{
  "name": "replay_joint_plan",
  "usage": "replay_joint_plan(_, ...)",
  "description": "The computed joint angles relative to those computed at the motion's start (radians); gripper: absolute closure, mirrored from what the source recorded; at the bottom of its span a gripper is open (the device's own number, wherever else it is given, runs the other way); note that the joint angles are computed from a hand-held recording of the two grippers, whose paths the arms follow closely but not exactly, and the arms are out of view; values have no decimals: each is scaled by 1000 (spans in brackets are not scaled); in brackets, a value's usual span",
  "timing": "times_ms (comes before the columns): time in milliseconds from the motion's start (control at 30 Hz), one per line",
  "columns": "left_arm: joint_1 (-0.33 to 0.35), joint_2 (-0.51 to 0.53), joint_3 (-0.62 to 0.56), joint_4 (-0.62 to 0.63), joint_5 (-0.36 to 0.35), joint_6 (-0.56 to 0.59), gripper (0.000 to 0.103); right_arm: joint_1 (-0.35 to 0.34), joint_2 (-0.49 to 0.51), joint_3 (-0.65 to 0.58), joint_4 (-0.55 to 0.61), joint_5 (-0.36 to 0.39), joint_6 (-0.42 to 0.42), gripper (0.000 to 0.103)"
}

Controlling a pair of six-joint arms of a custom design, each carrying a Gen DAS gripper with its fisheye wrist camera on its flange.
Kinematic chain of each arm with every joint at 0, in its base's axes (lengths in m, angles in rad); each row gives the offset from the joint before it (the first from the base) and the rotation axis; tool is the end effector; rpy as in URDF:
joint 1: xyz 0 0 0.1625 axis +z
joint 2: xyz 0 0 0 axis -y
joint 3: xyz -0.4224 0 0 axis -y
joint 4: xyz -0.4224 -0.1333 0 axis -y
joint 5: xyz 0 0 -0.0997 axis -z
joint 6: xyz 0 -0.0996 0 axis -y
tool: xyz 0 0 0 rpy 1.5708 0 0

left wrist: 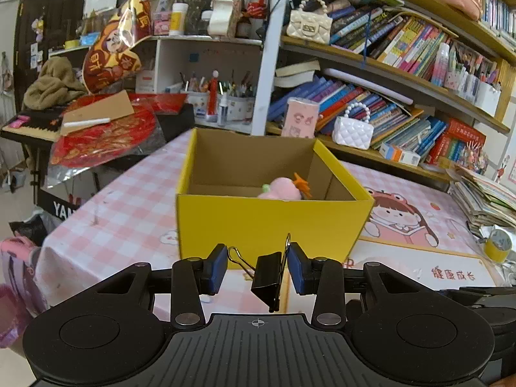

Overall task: Organize objects
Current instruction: 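Lift the binder clip and pig plush and carry both over the yellow box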

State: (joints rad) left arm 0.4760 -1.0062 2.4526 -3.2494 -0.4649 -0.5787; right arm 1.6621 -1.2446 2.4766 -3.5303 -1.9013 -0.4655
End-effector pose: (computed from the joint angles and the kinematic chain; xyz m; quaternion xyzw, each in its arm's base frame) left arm -0.2410 -0.3744 0.0797 0.1569 0.8328 -0.4534 0.2763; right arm 0.1382 -0.4019 0.1602 0.1971 -0.9024 0.3162 0.2163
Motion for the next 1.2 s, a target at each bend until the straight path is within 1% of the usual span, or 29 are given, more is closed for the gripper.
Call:
replay_joint_plan(100, -4, -21, 16, -22, 12, 22, 64, 29, 26, -1, -28, -17, 7, 30)
replay_joint_plan(200, -2, -27, 21, -75, 24, 67, 64, 52, 42, -6, -51, -30, 3, 30)
replay_joint_plan(433, 34, 19, -19, -273, 20, 231, 64, 82, 62, -54, -67, -49, -1, 30)
replay_joint_plan(567, 62, 57, -62, -370, 18, 321, 64, 83, 70, -96, -74, -36, -40, 30)
replay_joint_plan(800, 116, 123, -167, -494, 0, 489, 64, 77, 109, -199, -73, 7, -102, 30)
replay_joint_plan(1000, 168, 185, -269, -526, -5, 572, 64, 64, 155, -296, -54, 47, -195, 30)
replay_joint_plan(1100, 195, 215, -312, -509, -7, 582, 64, 54, 179, -345, -19, 65, -237, 30)
replay_joint_plan(1200, 220, 236, -347, -461, -9, 568, 64, 40, 205, -385, 15, 80, -273, 30)
